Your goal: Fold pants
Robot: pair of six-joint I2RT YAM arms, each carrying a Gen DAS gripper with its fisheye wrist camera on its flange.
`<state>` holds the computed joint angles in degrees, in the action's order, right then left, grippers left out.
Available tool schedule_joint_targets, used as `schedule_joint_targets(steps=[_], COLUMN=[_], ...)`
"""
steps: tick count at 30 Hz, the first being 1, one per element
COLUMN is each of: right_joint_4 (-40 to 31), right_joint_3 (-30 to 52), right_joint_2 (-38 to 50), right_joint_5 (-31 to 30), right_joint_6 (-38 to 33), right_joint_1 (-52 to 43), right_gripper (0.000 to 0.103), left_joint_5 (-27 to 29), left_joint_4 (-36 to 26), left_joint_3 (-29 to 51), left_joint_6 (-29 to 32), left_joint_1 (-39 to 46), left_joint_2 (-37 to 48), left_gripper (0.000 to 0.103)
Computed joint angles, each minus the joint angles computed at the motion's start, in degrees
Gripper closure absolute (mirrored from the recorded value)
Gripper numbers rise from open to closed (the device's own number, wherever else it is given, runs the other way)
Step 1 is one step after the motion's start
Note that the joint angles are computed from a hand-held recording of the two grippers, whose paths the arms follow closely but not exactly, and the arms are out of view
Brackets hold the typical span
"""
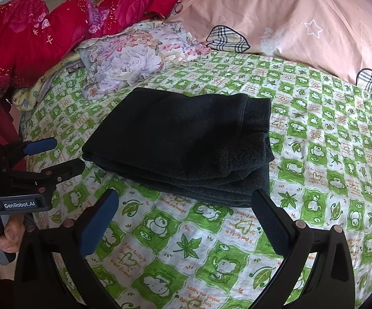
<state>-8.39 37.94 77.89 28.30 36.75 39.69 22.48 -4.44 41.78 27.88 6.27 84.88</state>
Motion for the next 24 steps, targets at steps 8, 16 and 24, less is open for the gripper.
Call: schedule_joint_targets(steps=[8, 16, 24], right_joint_4=[0.5, 1.7, 1.6], right_joint_3=[-0.2, -0.2, -0.2], right_joint_2=[-0.1, 0.2, 0.1], right_joint_5=[-0.2, 0.4, 0.5], right_joint_6=[-0.3, -0.7, -0.6], right_joint_1=[-0.3, 0.2, 0.4], right_gripper=[0.0, 0.0, 0.0], left_joint_5=[0.3, 0.4, 0.8], left_joint_4=[0.7, 1.0, 1.3], left_joint_3=[-1.0, -0.8, -1.4], left_joint_6=[-0.2, -0.4, -0.1], left_joint_1=[-0.2, -0.5, -0.2], left_joint_2=[-0.8, -0.7, -1.3], left_gripper=[0.01, 0.01, 0.01])
